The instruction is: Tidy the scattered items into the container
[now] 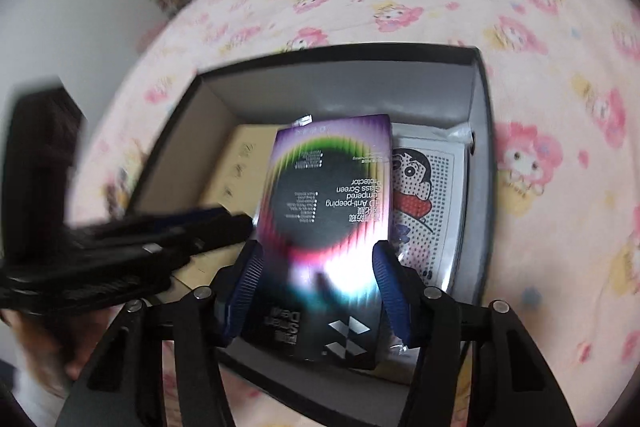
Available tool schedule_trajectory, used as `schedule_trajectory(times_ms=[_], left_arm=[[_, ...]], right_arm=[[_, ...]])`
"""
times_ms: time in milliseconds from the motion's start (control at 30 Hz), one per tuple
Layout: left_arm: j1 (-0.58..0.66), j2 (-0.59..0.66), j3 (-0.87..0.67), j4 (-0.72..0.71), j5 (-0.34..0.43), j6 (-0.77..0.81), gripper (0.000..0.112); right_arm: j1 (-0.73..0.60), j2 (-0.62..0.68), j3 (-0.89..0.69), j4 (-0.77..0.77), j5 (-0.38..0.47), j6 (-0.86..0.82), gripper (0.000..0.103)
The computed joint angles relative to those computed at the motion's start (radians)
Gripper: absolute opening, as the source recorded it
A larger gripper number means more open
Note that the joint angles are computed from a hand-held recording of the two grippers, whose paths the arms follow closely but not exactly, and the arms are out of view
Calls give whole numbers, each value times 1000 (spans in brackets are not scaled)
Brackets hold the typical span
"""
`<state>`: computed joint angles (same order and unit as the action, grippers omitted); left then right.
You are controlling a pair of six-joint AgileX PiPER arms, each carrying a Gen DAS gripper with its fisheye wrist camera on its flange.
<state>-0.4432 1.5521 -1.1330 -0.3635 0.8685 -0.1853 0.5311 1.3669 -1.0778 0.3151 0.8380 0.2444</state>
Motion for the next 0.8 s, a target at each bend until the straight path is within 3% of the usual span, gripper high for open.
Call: schedule_trajectory(times_ms=[67,200,300,400,567,733,800], left_arm=[[4,24,1,-30,13,34,35],[-27,81,-10,28,30,-29,50],[-5,88,-11,-54,33,40,45],[1,92,-4,-88,28,55,41],[-3,42,20,-14,17,-7,41],[-64,34,-10,139,54,-111,37],[-60,30,-14,129,64,-103,38]], right_arm=[[-21,-9,-1,24,2,-14,48],[-85,-43,27,214,-2,-157,48],[-104,-14,19,295,18,-218,48],[-69,41,0,240,10,-150,40],[-33,90,-25,190,1,-71,40],[123,195,-146,-173,43,230,42],[134,217,-173,-201,60,248,44]])
